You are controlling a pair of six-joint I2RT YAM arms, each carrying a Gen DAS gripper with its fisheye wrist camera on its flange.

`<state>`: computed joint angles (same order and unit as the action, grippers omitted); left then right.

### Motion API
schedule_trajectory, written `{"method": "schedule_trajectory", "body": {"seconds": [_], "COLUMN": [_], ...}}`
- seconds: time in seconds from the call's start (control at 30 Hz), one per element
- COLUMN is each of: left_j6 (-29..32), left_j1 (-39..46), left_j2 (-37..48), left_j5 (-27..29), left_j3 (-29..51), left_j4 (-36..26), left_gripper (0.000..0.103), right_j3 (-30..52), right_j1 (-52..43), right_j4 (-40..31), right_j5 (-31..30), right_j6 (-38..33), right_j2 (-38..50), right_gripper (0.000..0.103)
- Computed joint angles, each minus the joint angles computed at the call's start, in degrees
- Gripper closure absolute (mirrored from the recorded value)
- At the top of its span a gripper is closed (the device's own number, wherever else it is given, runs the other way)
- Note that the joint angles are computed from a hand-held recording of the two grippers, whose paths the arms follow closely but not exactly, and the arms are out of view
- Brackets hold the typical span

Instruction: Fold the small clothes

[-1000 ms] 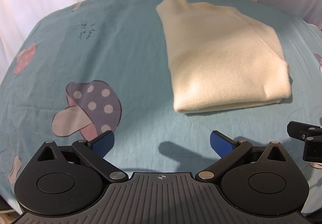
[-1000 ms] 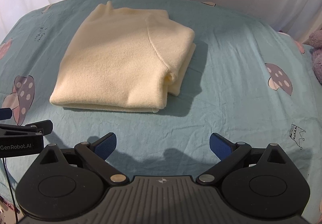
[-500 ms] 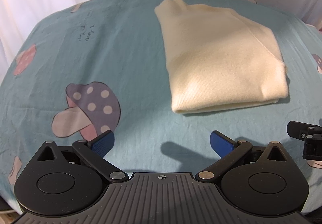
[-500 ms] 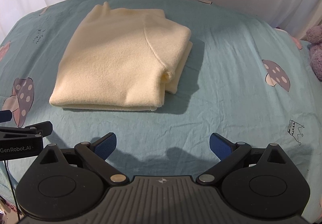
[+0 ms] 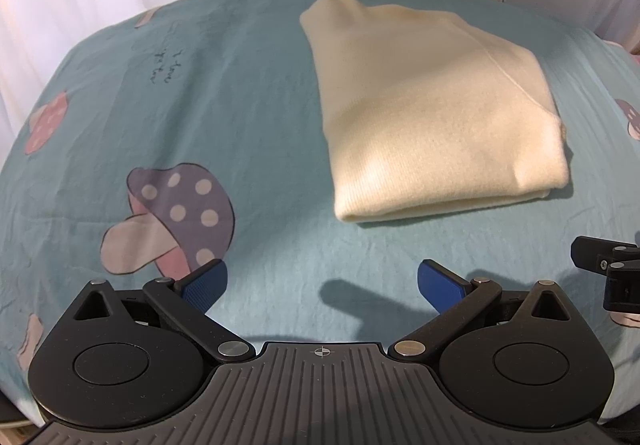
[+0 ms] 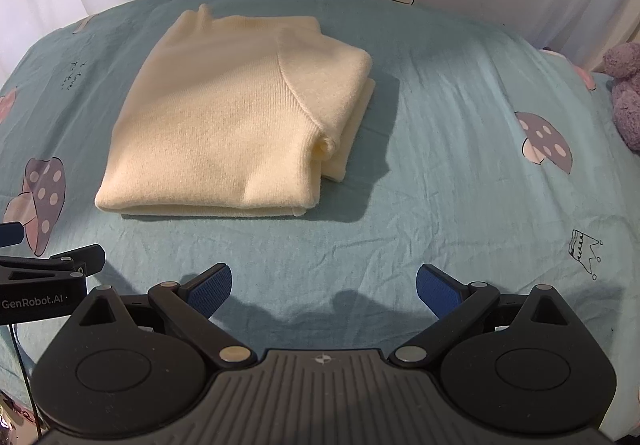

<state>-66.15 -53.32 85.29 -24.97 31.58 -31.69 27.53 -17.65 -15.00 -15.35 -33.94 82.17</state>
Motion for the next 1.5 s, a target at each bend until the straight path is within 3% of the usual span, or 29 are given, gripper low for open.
{"method": "schedule_trajectory", "body": {"seconds": [1.5], "left_j6": [2.36], "left_j1": [1.2], "left_j2": [0.64], "left_j5": [0.6], "left_j3": [0.36], "left_j4": [0.24], "left_gripper": [0.0], "right_j3": [0.73], "right_j1": [-0.1], "right_j4": [1.91], "right_j5": [0.61], "right_j6": [1.68], "right_j2": [2.41], "right_gripper": [0.004]}}
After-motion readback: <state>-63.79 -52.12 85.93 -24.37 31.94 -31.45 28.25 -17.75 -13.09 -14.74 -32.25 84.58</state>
